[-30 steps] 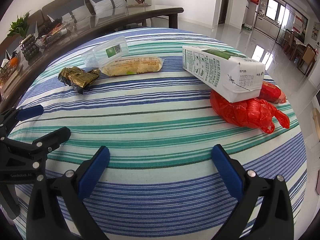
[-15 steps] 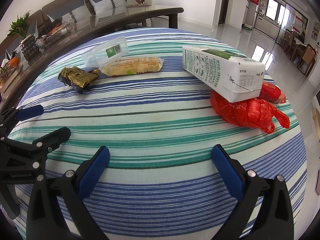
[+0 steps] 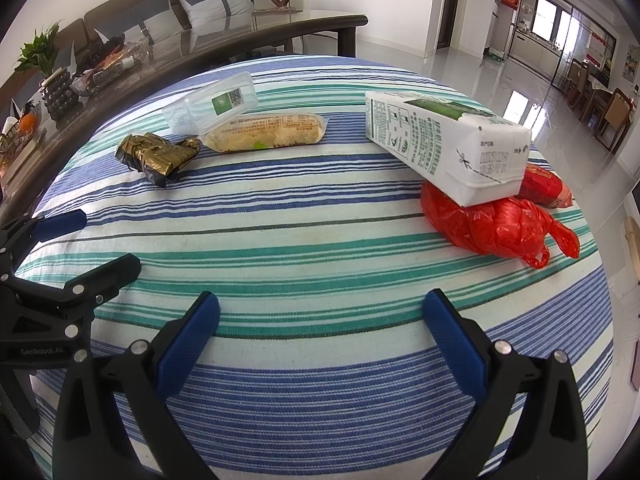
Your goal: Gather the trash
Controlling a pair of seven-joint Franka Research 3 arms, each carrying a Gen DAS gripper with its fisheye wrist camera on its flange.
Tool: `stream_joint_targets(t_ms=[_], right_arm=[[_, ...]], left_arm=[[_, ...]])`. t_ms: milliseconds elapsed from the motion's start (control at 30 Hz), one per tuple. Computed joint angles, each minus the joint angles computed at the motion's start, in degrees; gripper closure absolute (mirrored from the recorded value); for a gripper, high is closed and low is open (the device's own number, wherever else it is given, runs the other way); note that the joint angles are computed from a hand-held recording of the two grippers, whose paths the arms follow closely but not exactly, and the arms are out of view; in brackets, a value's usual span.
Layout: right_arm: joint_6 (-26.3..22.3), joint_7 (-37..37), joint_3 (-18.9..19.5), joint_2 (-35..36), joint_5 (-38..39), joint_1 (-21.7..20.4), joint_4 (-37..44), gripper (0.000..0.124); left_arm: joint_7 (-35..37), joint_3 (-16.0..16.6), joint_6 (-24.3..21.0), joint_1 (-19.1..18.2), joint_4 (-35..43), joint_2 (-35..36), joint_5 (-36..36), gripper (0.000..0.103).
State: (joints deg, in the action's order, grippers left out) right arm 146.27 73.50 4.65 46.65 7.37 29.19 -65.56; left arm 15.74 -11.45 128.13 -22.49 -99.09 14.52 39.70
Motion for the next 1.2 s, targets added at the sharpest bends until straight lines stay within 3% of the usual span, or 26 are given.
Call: stream_joint_targets(t_ms=[267,400,533,600,767,900,1100,1167,1200], right_arm=[[1.33,-0.27,0.81,-1.72,1.18,-0.67,-2.83,0.025],[8.93,-2.65,2.93,-8.54,5.02,-3.18,-13.96,0.025],[13.9,-2.98,2.66,-13.45,6.36,-3.82,-21.16,0.026],[15.21,-3.52,3.2,-15.29,7.36,-4.66,-23.8,0.026],[19.29,-3.42,3.17,-18.39,8.13,-4.78,-29.18,0.026],[18.59,-3.38,3.46,-18.37,9.07,-5.16,-29.68,0.026],[19.29,-1.01,1.51,-19.9,7.33,-4.48,-32.05,0.026],[20.04,-0.14,1.14,-20.67,7.12,-4.59,-33.26,0.026],[20.25,0.28,1.11,-20.96,7.17,-4.74,-33.71,0.026]], left_arm=[[0.0,0.02,0.01,-0.02,-0.02,-0.03,-0.01,0.004],[0.01,0.02,0.02,-0.01,-0.06,-0.06,-0.02,0.004],[3.03,-0.51,1.19,0.81,-1.71,-1.4,-1.85,0.004],[4.5,-0.87,2.72,1.45,-4.49,-3.58,-3.42,0.004],[0.22,-1.05,11.48,3.84,-17.48,-14.0,-1.38,0.004],[0.92,-1.33,15.86,6.57,-19.02,-15.78,-4.73,0.004],[10.8,-0.7,19.5,8.56,-10.02,-10.58,-3.87,0.005],[25.24,-0.97,22.41,10.61,-7.15,-7.22,-14.25,0.005],[31.89,-1.32,20.7,11.35,-4.32,-4.7,-18.33,0.005]])
